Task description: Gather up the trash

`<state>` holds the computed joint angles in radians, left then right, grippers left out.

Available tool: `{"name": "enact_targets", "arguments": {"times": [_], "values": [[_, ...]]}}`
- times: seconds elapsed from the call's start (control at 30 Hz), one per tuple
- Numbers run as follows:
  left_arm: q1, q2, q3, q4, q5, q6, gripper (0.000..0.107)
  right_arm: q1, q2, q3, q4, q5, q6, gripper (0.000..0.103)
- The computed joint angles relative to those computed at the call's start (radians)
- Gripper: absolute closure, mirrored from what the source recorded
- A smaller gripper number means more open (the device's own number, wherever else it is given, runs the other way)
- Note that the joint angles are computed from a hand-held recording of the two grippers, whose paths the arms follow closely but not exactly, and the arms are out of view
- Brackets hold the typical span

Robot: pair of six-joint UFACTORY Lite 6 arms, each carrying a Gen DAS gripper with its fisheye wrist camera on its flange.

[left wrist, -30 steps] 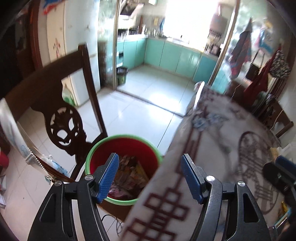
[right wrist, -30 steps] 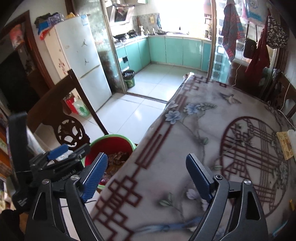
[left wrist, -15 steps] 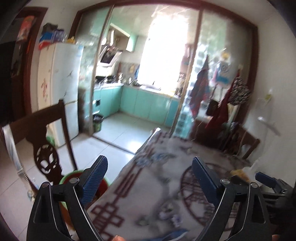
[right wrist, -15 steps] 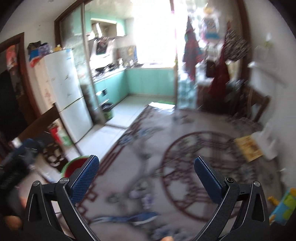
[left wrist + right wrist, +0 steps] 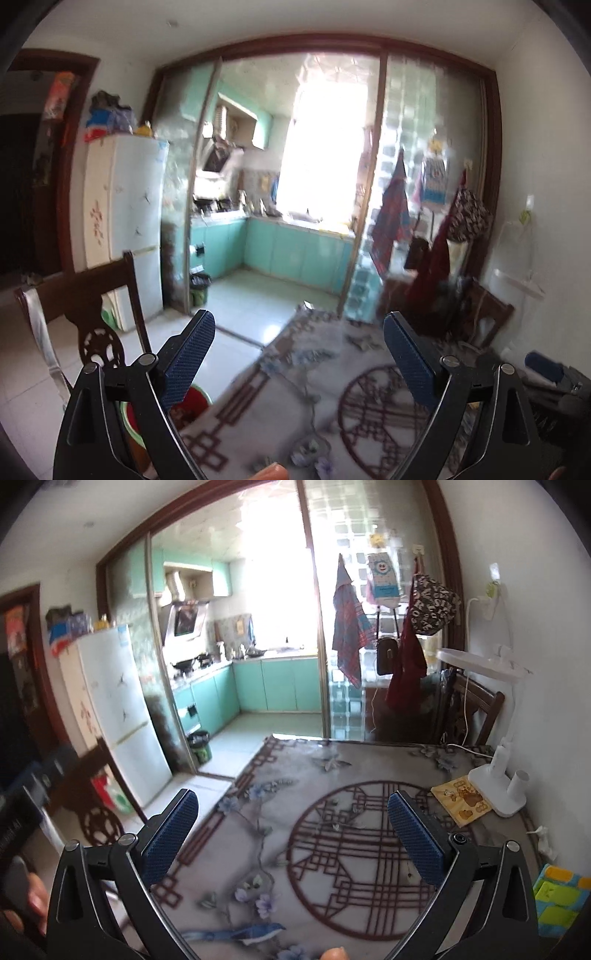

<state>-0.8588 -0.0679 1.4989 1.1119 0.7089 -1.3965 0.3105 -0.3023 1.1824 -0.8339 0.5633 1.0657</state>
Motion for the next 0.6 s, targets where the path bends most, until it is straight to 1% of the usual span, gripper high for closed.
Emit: {"name": "enact_targets", "arguments": {"times": [0.03,0.07,0.3,0.43,0.6], "values": [[0.007,0.012,0.024,-0.060,-0.003,0.060,0.014,-0.003,-0.006,-0.001,-0.005,-0.005,0.009,0.000],[0.006,0.020,0.037,-0.086,0.001,0.086,0.014,-0.002,-0.012,-0.005,-0.014,-0.007,0.020,0.000],[0.012,0.086,0.115,-0.219,0.016,0.214,0.014,0.017,-0.001,0.008,-0.073,0.032,0.075,0.000],[-0.003,0.104,0.126,-0.198,0.040,0.201,0.014,0.025,-0.009,-0.003,-0.084,0.033,0.079,0.000],[0.007,0.100,0.108,-0.195,0.021,0.201,0.014,0.034,-0.003,-0.006,-0.099,0.046,0.087,0.000]]}}
